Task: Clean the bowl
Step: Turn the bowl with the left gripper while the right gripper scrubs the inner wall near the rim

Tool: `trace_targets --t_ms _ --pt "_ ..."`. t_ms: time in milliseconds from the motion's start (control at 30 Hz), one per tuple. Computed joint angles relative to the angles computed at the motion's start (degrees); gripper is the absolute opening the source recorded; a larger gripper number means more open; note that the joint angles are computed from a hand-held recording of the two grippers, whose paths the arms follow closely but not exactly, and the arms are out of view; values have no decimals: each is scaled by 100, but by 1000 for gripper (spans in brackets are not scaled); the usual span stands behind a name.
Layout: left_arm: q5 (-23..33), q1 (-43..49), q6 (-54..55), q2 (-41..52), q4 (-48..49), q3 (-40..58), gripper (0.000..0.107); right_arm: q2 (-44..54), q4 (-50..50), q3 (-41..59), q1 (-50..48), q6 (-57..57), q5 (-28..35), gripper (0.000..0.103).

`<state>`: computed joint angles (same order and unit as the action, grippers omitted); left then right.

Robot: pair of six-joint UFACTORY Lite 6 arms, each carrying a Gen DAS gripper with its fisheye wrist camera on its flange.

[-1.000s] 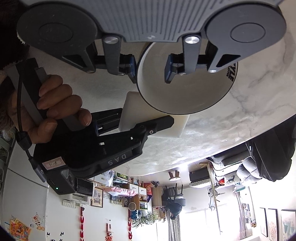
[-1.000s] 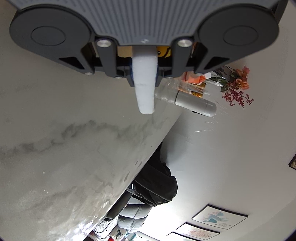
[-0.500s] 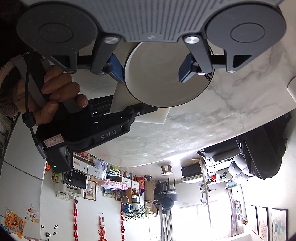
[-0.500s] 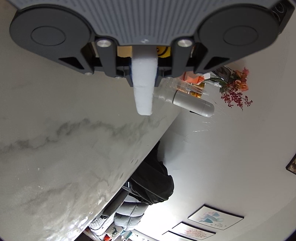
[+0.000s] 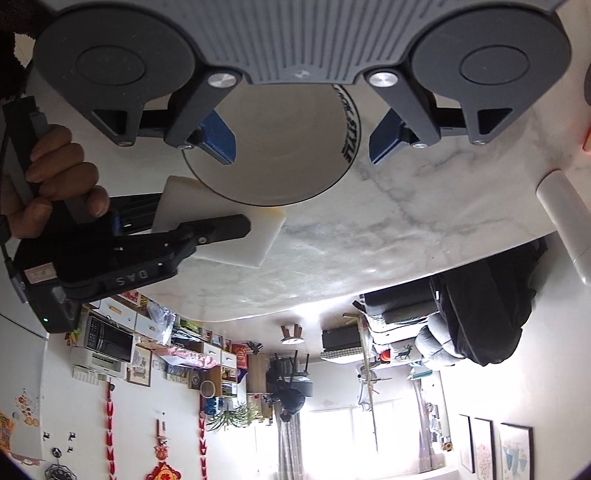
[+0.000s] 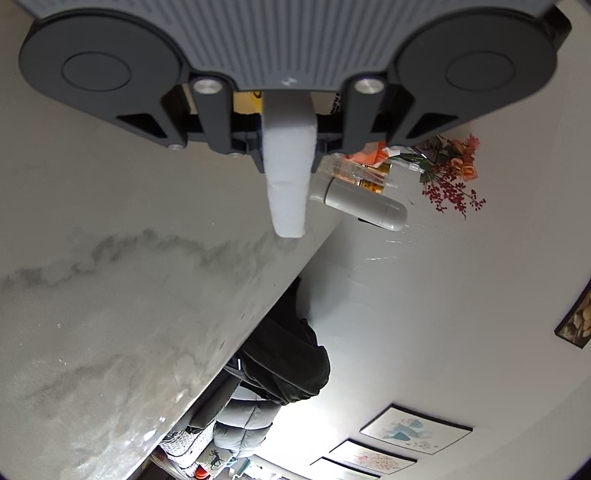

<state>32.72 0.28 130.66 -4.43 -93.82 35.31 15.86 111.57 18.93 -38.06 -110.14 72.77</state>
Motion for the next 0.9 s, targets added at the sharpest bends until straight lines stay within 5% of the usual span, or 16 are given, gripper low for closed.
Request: trace_targets --t_ms 300,367,433,533,900 --pt "-271 98 -43 540 -76 286 71 114 112 40 156 4 -71 24" --pt "-434 11 18 618 -172 325 58 133 88 57 139 11 -83 24" --pt "-670 -114 131 675 -344 346 35 161 79 80 135 18 -98 24" --pt "-872 -224 270 754 -621 368 21 213 80 117 139 26 -140 24" --pt "-833 -368 746 1024 -942 576 21 298 -45 257 137 19 -297 24"
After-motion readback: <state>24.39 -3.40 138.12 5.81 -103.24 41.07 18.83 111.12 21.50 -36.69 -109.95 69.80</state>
